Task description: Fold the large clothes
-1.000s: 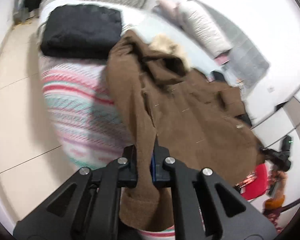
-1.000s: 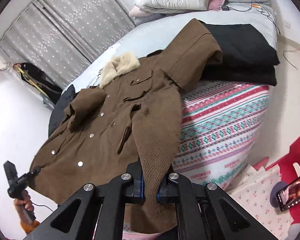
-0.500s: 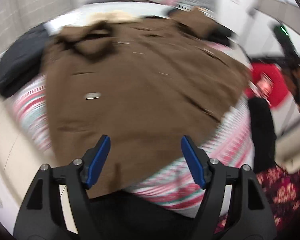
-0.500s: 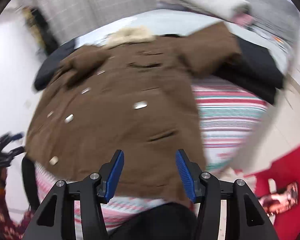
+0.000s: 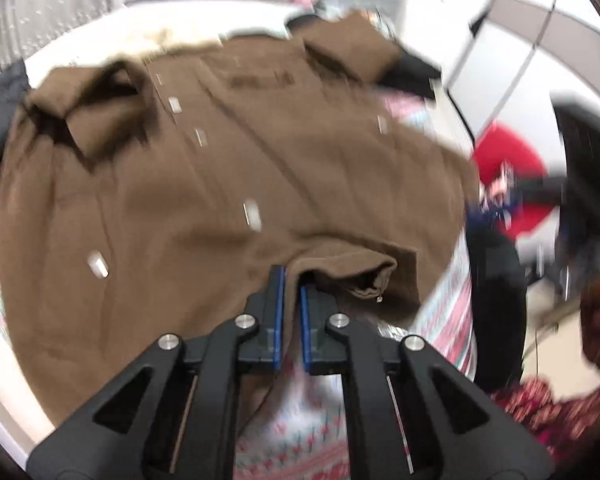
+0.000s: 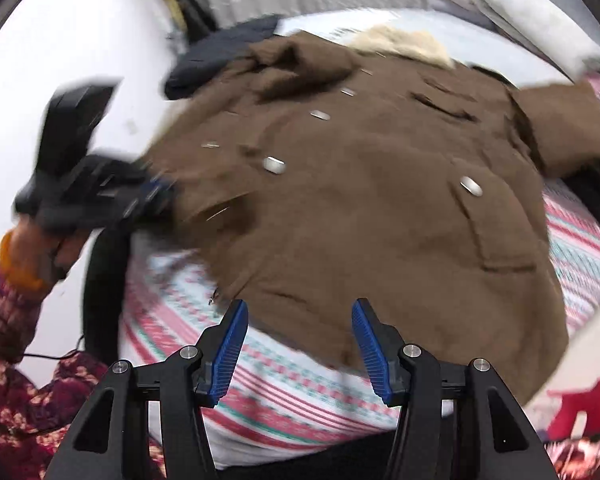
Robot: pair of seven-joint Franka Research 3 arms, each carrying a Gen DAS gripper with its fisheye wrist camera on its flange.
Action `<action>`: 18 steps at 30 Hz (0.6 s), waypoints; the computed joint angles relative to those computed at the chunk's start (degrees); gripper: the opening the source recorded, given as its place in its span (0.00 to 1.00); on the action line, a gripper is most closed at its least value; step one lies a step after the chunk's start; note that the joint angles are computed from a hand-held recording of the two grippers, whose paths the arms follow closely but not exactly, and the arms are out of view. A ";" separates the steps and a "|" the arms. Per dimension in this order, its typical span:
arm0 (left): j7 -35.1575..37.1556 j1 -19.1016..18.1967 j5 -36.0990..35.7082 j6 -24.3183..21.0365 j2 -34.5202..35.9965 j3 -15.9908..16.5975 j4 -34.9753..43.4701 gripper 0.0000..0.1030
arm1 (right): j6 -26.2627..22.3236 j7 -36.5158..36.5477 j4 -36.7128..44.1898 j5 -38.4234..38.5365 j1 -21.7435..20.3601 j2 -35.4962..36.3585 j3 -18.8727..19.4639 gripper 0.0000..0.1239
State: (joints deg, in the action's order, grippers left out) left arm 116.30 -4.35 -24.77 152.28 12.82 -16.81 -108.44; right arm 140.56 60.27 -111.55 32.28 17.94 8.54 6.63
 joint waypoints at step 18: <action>-11.71 3.14 7.26 -0.38 9.52 -1.58 14.02 0.06 | 12.08 12.58 7.22 -33.24 11.70 13.27 -4.11 0.43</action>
State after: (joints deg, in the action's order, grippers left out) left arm 104.59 -1.21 -17.51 151.90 22.34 -18.39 -94.41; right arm 152.64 72.85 -104.33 -0.96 29.64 21.80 2.52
